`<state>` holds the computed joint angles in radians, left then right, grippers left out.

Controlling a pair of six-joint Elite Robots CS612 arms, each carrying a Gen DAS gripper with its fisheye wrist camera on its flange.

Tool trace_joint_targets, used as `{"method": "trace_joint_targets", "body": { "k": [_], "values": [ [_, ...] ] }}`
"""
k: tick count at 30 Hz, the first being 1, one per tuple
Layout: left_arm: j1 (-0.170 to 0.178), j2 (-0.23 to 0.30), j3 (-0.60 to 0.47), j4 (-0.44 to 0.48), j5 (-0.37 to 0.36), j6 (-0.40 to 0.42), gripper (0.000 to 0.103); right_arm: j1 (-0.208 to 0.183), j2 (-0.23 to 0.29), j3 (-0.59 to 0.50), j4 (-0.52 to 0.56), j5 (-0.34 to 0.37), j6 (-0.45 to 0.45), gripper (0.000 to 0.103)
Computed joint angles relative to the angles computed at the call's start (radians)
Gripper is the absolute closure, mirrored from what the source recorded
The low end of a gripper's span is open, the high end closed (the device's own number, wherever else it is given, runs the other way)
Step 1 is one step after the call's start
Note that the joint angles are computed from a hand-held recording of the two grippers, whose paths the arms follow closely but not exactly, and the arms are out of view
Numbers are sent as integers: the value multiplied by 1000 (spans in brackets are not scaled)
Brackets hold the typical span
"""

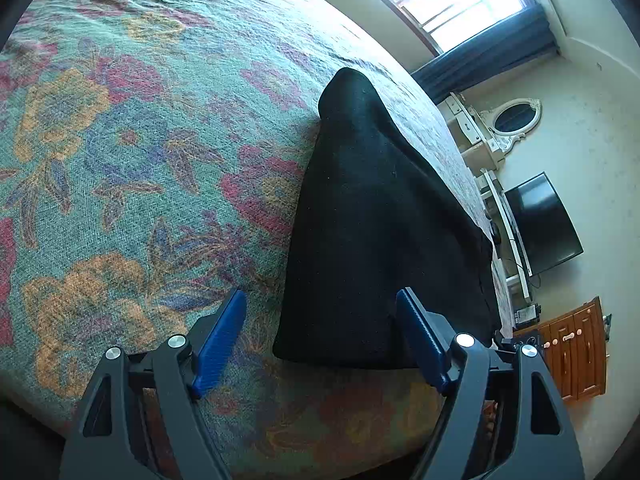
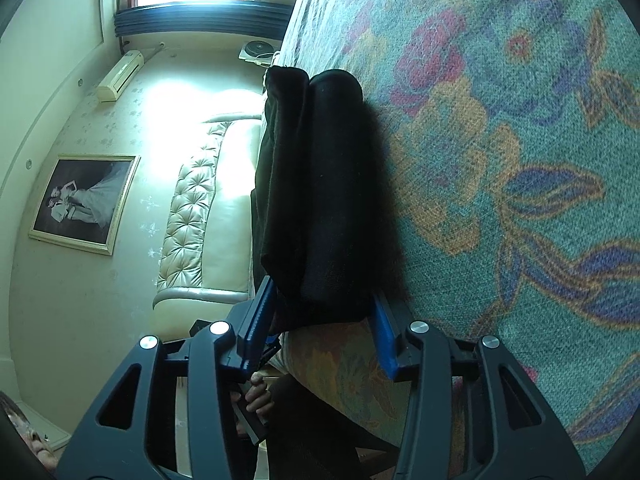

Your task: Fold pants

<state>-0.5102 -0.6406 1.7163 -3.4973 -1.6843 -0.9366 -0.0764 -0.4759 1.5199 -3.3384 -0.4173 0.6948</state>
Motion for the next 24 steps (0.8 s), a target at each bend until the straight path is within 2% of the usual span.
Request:
{"method": "trace_joint_targets", "body": {
  "k": [5,14,24],
  "values": [
    [-15,-12,2,40,42,33,24,-7,-2,7,-12,10,4,51],
    [-26,-29,12,87,98,49,24,-16,3,9,-55,25,43,49],
    [-61,-61,24,161,227,125,24,-30,16,13,-123,45,89,47]
  ]
}}
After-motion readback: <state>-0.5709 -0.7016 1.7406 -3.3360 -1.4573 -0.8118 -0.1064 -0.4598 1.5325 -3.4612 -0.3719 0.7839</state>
